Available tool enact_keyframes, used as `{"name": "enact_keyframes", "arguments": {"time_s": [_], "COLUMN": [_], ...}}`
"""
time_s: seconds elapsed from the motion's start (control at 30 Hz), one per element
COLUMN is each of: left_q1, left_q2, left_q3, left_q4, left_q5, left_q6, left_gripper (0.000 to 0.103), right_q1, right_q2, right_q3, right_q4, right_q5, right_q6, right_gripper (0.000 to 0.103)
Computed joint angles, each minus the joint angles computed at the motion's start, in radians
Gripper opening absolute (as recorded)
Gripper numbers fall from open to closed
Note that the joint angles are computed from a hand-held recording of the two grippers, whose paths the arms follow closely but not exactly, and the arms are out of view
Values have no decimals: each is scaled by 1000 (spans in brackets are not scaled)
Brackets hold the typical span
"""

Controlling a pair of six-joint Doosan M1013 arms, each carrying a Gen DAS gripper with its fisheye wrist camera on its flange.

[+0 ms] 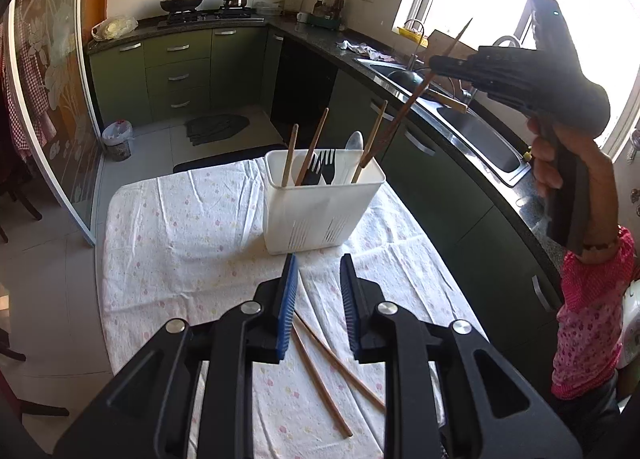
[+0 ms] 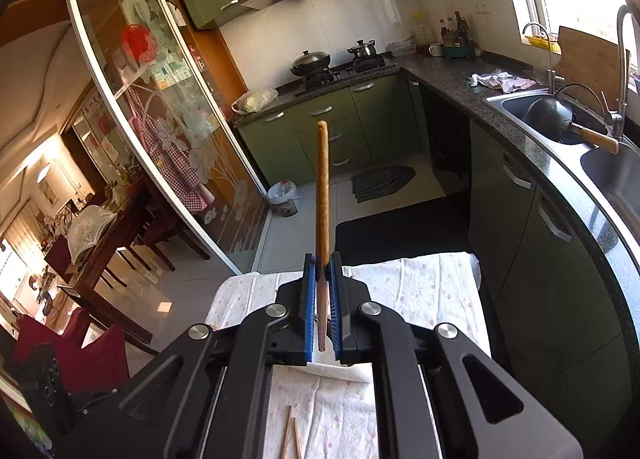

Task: Organize utensils
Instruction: 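Lower the chopstick in the right gripper into the caddy and open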

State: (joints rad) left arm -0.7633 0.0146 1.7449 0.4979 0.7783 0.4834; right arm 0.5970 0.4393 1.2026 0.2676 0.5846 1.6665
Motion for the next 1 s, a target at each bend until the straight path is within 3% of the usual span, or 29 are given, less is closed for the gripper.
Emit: {"name": "enact_keyframes", "arguments": {"time_s": [0.17,0.5,0.53,0.57,0.6,0.7,0.87,0.97,1.0], "left_q1": [-24,5,5,5,5,6,31,56,64], "left_q2": [-29,-1,4,9,14,35,97,140,154], "left_q3": [66,105,102,99,95,82,45,27,21], "left_q4": [-27,-230,-237,-249,-255,-276,-392,-465,-481], "left_q5": [-15,-21,-19,-19,-17,0,53,83,94], "left_q6": [-18,77,87,100,107,127,202,223,215], "left_gripper": [21,22,22,22,22,29,41,55,55], "right_q1": [16,40,40,42,48,52,35,28,26], "right_q2": [55,109,108,107,101,66,-40,-92,-104], "right_q3": [-13,-4,1,5,14,66,221,304,326], "right_q4": [-76,-118,-120,-128,-161,-185,44,165,193], "right_q5": [3,29,28,27,19,-21,-94,-88,-76], "right_q6": [46,9,4,7,35,48,-154,-287,-318], "right_gripper": [8,8,12,24,28,31,35,39,39]}}
